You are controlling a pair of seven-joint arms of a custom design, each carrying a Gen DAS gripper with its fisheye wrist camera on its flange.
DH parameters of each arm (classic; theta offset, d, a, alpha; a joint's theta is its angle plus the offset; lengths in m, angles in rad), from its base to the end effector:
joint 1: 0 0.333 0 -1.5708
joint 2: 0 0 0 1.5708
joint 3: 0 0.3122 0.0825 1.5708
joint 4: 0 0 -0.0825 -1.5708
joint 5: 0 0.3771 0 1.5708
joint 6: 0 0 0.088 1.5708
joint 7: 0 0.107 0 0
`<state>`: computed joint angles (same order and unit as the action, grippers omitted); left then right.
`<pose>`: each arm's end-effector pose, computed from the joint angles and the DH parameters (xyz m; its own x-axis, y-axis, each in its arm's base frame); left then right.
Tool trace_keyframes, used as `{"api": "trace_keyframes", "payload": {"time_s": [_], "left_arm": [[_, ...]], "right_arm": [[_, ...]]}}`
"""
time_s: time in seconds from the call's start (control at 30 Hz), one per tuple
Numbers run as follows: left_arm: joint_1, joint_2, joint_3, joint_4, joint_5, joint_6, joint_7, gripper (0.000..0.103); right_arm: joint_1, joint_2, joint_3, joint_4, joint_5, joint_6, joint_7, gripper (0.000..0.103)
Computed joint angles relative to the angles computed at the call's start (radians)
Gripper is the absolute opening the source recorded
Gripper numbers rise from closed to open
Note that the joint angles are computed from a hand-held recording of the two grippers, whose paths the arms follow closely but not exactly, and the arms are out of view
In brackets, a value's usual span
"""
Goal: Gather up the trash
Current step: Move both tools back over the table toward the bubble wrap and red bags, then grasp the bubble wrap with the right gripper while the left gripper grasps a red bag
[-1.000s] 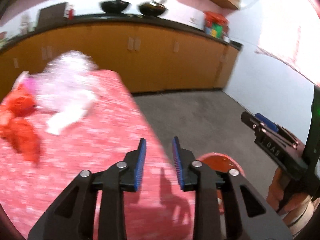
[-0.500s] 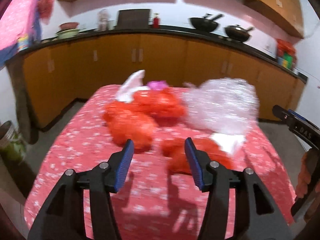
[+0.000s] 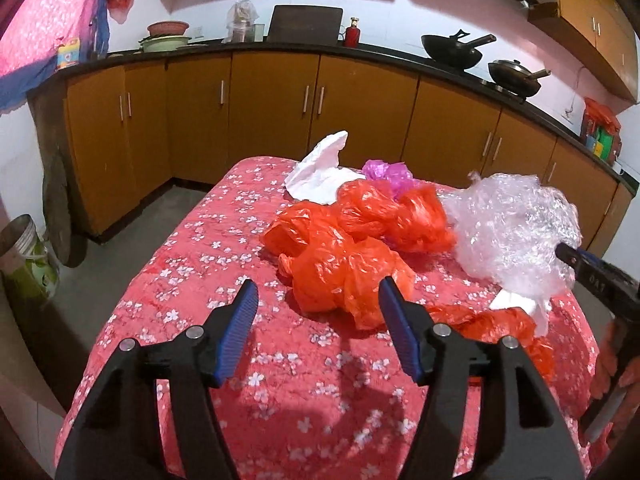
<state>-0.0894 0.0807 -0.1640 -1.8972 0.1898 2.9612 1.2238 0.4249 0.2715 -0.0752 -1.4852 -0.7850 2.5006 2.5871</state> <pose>0.6012 -0.1652 0.5776 -0.1344 -0.9827 0.1277 -0.5646 -0.0300 -0.8248 0.6401 0.2461 0.6023 -0.1931 -0.9812 0.0028 -0.5447 0.1048 -0.8320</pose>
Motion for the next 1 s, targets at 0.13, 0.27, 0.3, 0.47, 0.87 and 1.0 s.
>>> {"api": "trace_keyframes", "payload": {"time_s": [0.13,0.27,0.3,0.47,0.87,1.0], "left_arm": [[0.005,0.019,-0.011,0.018,-0.033,0.009,0.042,0.066],[-0.016,0.043,0.001,0.05,0.021,0.003,0.017,0.068],[-0.017,0.05,0.0,0.062,0.028,-0.005,0.013,0.068],[-0.037,0.088,0.017,0.123,0.104,-0.058,-0.059,0.068],[-0.01,0.125,-0.033,0.179,-0.018,-0.146,0.058,0.018],[-0.008,0.096,-0.024,0.14,-0.026,-0.125,0.072,0.004]], "right_arm": [[0.004,-0.049,-0.003,-0.072,-0.046,0.048,0.062,0.008],[-0.005,-0.099,0.016,-0.142,-0.114,0.091,0.113,0.007],[-0.008,-0.107,0.023,-0.152,-0.132,0.097,0.12,0.007],[-0.024,-0.124,0.051,-0.171,-0.169,0.106,0.136,0.007],[-0.04,-0.125,0.068,-0.165,-0.156,0.088,0.128,0.007],[-0.041,-0.141,0.071,-0.183,-0.159,0.095,0.135,0.007]]}}
